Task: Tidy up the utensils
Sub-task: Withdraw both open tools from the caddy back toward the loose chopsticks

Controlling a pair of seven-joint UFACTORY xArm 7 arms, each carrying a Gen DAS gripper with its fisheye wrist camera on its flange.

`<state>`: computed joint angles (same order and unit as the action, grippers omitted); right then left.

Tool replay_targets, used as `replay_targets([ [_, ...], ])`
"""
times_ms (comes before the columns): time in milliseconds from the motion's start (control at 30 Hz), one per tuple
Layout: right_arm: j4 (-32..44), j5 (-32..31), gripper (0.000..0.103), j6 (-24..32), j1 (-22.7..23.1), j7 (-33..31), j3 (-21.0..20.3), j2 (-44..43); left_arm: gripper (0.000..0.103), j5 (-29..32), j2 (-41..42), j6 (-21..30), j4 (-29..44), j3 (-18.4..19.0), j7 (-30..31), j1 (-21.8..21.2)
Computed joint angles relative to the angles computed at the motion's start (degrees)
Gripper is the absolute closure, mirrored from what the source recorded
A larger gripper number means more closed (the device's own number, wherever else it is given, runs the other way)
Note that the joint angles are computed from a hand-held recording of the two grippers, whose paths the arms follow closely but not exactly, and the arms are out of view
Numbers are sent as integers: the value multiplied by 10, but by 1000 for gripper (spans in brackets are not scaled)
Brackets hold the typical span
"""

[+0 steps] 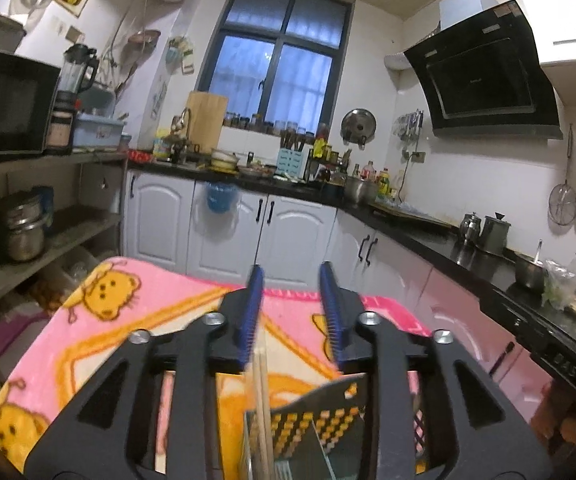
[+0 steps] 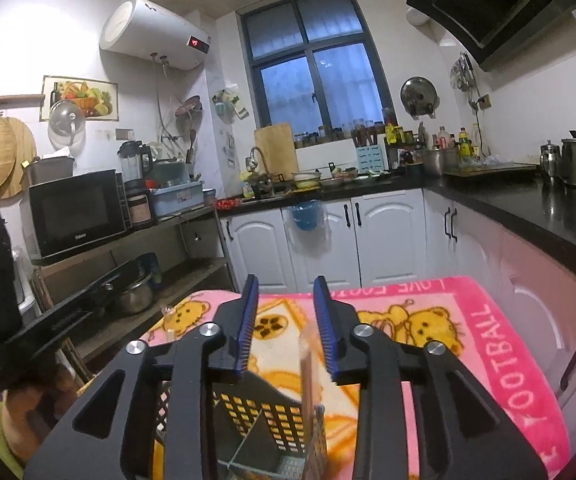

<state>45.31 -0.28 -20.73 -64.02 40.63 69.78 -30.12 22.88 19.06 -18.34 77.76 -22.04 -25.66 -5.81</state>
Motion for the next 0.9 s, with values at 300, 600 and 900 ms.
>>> replay_targets([
  [300, -54, 11, 63, 26, 84, 7, -56, -29, 58, 176, -50, 3, -89, -138, -164, 183],
  [600, -98, -5, 56, 64, 173, 21, -110, -54, 43, 258, -94, -29, -141, -100, -250, 177],
  [900, -128, -30, 53, 92, 243, 42, -146, -68, 31, 301, -130, -50, -185, -39, -289, 134],
])
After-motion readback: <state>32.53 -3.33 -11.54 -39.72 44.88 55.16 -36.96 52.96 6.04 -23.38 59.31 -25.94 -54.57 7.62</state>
